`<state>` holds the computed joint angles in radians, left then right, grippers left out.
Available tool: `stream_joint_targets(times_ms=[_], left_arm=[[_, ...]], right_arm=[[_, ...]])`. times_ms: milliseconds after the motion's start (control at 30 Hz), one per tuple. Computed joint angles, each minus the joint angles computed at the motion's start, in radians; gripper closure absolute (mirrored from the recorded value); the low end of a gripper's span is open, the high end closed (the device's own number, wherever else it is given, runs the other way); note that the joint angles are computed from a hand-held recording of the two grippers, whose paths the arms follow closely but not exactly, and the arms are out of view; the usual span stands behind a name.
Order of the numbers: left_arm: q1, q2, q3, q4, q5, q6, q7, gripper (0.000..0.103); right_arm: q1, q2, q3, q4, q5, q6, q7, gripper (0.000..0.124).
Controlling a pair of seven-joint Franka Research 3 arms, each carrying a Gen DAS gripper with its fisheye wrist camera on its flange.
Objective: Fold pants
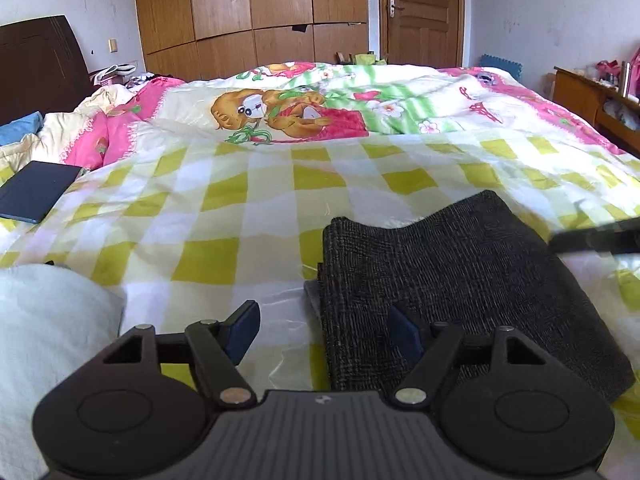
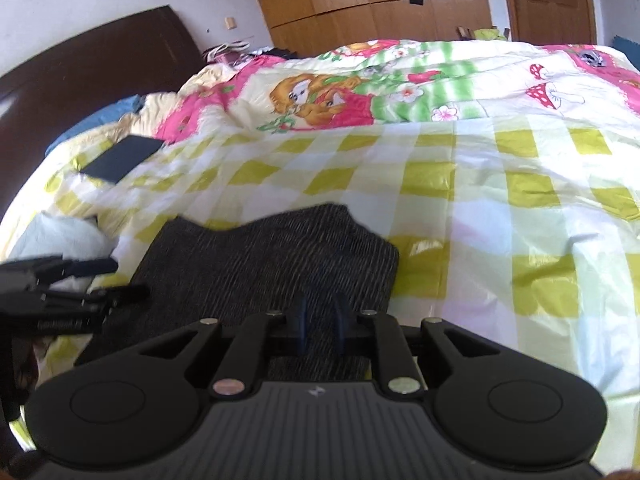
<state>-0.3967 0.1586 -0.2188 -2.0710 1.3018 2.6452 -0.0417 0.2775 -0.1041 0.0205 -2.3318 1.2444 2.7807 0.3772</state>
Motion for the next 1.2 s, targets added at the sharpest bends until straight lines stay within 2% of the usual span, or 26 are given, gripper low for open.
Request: stream_joint_targets(times_ms=[67,100,200,267,333,367,433,500,633,700,733,833,967,1067,1200], left_arm=[[-0.003,0.024,-0.009,0.011,-0.064,-0.029,0.088,0.018],[-0.008,0.034,-0.006,0.013,-0.067,-0.032,0.085,0.017],[0.0,0.029,0.006,0.002,-0.087,0.01,0.071,0.016],[0.002,0.006,0.008,-0.011,-0.097,0.018,0.075,0.017],[-0.004,-0.013,0.002,-0.017,-0.092,-0.006,0.09,0.017],[-0.005,-0.016,-0.001,-0.019,-0.086,-0.011,0.094,0.017],[-0.004,-0.005,-0.006,-0.013,-0.092,-0.007,0.112,0.017],[-0.012,0.027,-0.007,0.008,-0.104,-0.032,0.138,0.016],[-0.007,0.009,0.005,-0.006,-0.112,0.011,0.118,0.017],[-0.008,-0.003,0.003,-0.011,-0.1,0.012,0.125,0.017],[-0.007,-0.004,0.002,-0.011,-0.098,0.016,0.128,0.017],[0.0,0.015,-0.001,0.001,-0.135,0.05,0.134,0.017],[-0.013,0.056,0.013,0.028,-0.134,0.067,0.122,0.012],[-0.017,0.046,0.022,0.022,-0.128,0.081,0.113,0.012],[-0.013,0.053,0.029,0.017,-0.123,0.112,0.094,0.009]], right_arm=[[0.005,0.006,0.016,-0.034,-0.054,0.047,0.022,0.106],[0.007,0.015,0.015,-0.034,-0.058,0.051,0.033,0.106],[-0.011,0.013,-0.008,-0.004,-0.026,-0.025,0.112,0.105],[-0.019,0.0,-0.019,0.005,0.047,-0.035,0.07,0.103],[-0.02,0.001,-0.017,0.013,0.086,-0.024,0.03,0.094],[-0.022,0.011,-0.014,0.02,0.068,-0.028,0.04,0.088],[-0.02,0.047,0.007,0.028,-0.025,0.006,0.112,0.087],[-0.013,0.069,0.02,0.029,-0.033,0.047,0.117,0.082],[-0.039,0.05,-0.002,0.037,0.044,-0.032,0.133,0.081],[-0.044,0.051,-0.005,0.042,0.062,-0.044,0.121,0.081],[-0.048,0.061,-0.006,0.052,0.043,-0.069,0.14,0.081],[-0.045,0.098,0.011,0.071,-0.009,-0.036,0.172,0.076],[-0.064,0.111,0.01,0.089,-0.034,-0.082,0.234,0.071],[-0.074,0.093,0.005,0.076,0.009,-0.109,0.183,0.072],[-0.094,0.103,-0.009,0.086,0.069,-0.181,0.202,0.07]])
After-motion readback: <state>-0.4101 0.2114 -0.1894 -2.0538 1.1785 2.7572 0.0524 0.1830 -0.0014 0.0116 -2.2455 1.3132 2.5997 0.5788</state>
